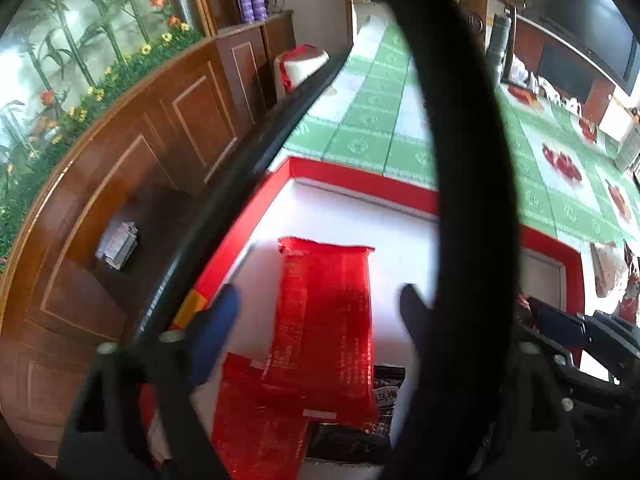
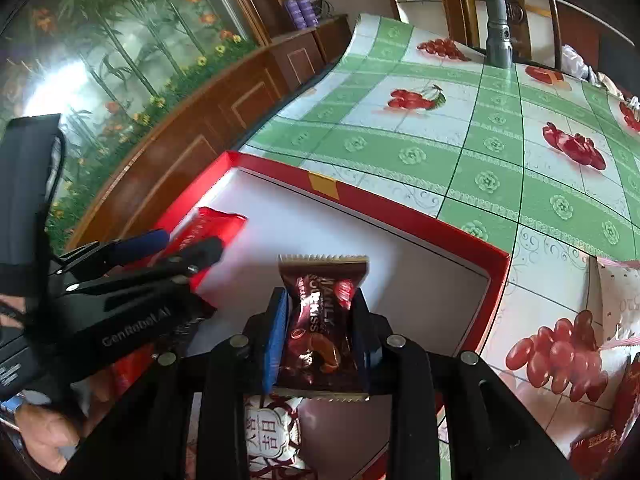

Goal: Organize snacks
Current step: 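Open left tool to drop red pack while right tool drops chocolate in tray, then move left tool to green bag while right tool approaches brown snack bag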

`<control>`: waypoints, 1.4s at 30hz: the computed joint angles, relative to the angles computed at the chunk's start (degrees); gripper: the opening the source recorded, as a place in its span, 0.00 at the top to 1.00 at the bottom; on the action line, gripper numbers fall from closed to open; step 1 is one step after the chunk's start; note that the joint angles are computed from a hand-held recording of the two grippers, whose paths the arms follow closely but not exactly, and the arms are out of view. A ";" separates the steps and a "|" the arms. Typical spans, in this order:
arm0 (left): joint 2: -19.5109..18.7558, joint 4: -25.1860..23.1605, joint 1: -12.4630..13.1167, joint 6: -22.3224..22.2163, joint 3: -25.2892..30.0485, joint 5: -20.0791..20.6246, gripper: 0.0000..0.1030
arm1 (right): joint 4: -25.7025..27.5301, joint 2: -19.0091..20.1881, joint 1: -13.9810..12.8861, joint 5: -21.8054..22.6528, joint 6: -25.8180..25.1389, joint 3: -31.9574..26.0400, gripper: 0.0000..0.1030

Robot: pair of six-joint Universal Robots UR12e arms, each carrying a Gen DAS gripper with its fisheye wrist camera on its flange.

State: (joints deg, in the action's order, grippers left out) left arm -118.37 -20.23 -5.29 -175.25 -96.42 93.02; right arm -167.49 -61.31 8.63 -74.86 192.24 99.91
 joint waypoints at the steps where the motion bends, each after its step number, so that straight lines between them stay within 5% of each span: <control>1: 0.25 0.34 0.16 -0.11 -0.16 -0.41 0.15 | -0.45 -0.15 -0.05 0.02 0.30 0.22 0.69; 10: 4.94 1.93 0.76 -2.51 -4.33 -2.06 0.14 | -11.35 -7.03 -2.59 2.30 4.64 10.96 0.58; 20: 9.71 4.52 -3.52 -3.57 -10.50 -4.99 0.14 | -19.47 -16.80 -8.01 0.61 6.68 25.71 0.49; 31: 10.38 2.29 -11.62 2.05 -11.83 -3.57 0.14 | -21.79 -23.34 -16.28 2.19 9.55 35.64 0.47; 42: 10.75 2.22 -12.15 10.79 -14.18 -9.11 0.14 | -22.93 -25.65 -17.85 -1.49 11.56 38.33 0.47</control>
State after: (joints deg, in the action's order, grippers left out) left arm -107.61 -18.01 -17.45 -164.45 -110.59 83.91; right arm -190.42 -86.97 -9.22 -76.36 203.79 138.24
